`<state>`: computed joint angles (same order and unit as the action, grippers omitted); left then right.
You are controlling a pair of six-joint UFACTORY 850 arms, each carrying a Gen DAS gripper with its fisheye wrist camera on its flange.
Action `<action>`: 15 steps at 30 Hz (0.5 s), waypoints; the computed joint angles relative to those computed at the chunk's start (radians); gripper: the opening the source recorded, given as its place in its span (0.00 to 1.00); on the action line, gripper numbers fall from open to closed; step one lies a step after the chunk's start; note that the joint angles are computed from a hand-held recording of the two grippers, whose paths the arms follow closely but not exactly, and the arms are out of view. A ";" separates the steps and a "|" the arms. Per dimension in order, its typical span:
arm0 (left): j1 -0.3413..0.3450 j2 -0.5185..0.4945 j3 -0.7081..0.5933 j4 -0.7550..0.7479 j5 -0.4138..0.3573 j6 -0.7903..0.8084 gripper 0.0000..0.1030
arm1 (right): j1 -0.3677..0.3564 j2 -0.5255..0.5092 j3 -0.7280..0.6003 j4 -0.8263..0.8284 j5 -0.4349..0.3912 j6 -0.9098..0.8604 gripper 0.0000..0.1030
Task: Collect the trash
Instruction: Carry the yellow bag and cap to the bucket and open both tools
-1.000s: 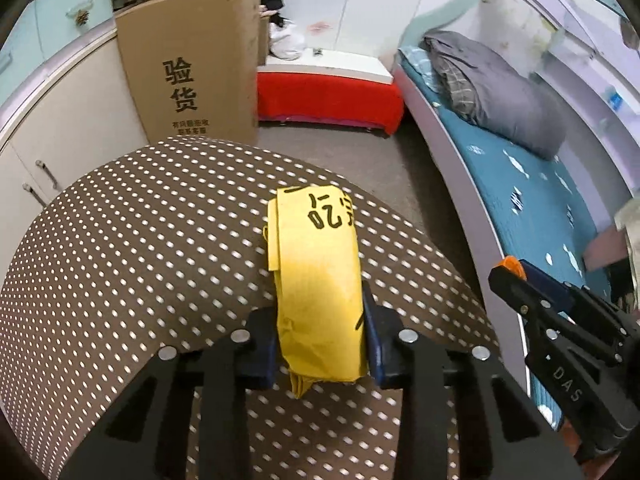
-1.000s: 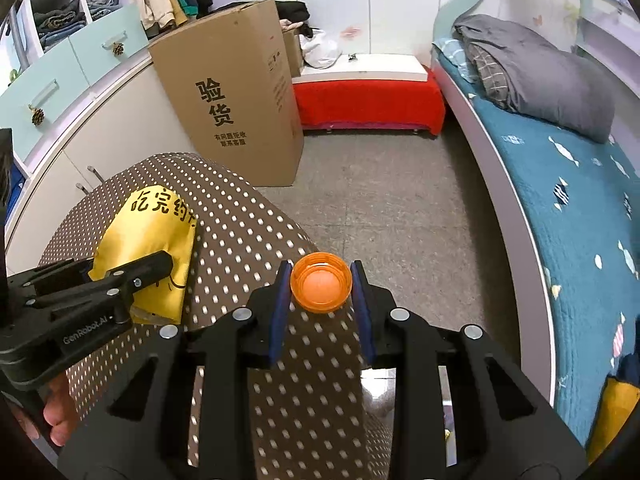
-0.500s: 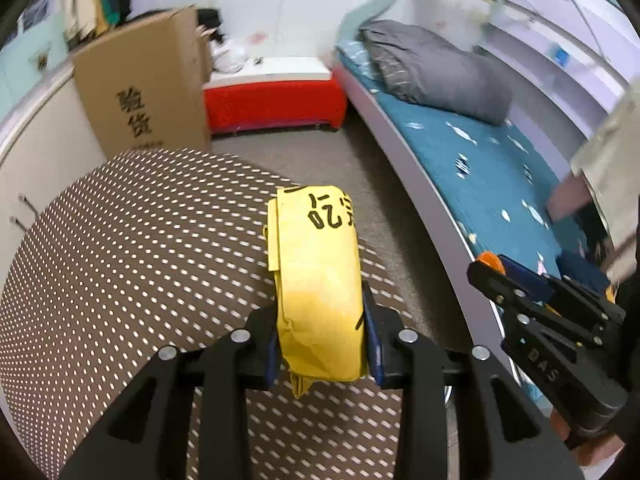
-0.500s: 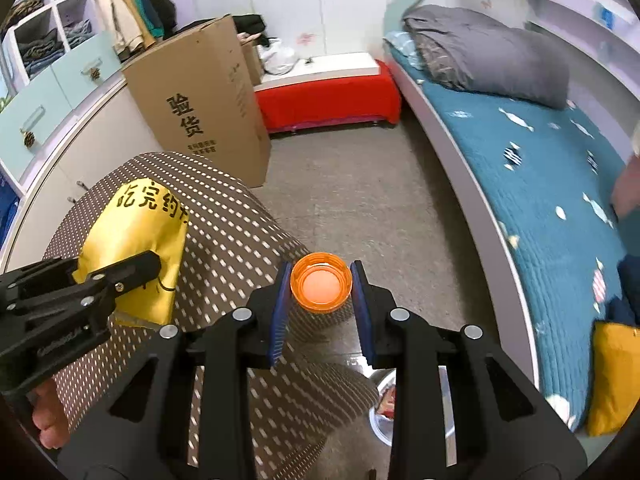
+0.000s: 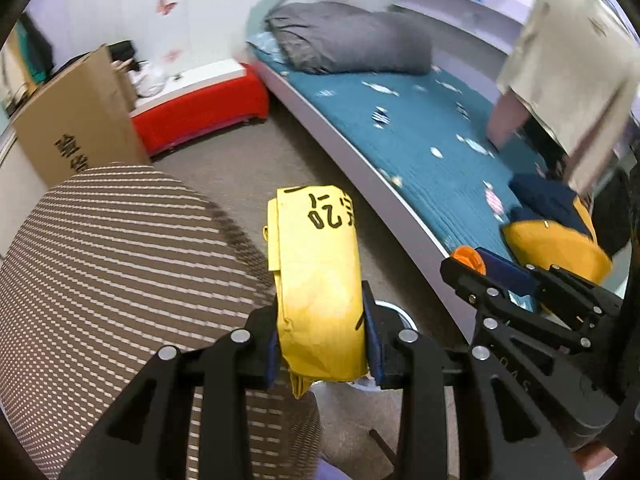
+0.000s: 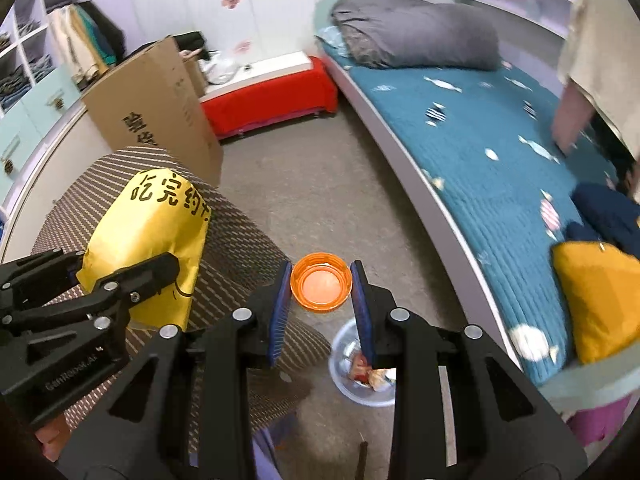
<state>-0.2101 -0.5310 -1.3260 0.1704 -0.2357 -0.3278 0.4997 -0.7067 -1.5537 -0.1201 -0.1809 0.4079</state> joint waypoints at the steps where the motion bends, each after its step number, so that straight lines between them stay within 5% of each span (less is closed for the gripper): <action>1: -0.009 -0.006 -0.004 -0.004 -0.002 0.006 0.32 | -0.009 0.019 0.035 -0.042 0.009 0.050 0.28; 11: -0.120 -0.106 -0.055 -0.111 -0.047 0.125 0.33 | -0.085 0.094 0.242 -0.257 0.039 0.336 0.29; 13: -0.131 -0.138 -0.076 -0.115 -0.061 0.129 0.38 | -0.093 0.091 0.263 -0.243 0.039 0.336 0.28; 15: -0.136 -0.160 -0.091 -0.105 -0.067 0.102 0.63 | -0.101 0.090 0.286 -0.249 0.038 0.352 0.29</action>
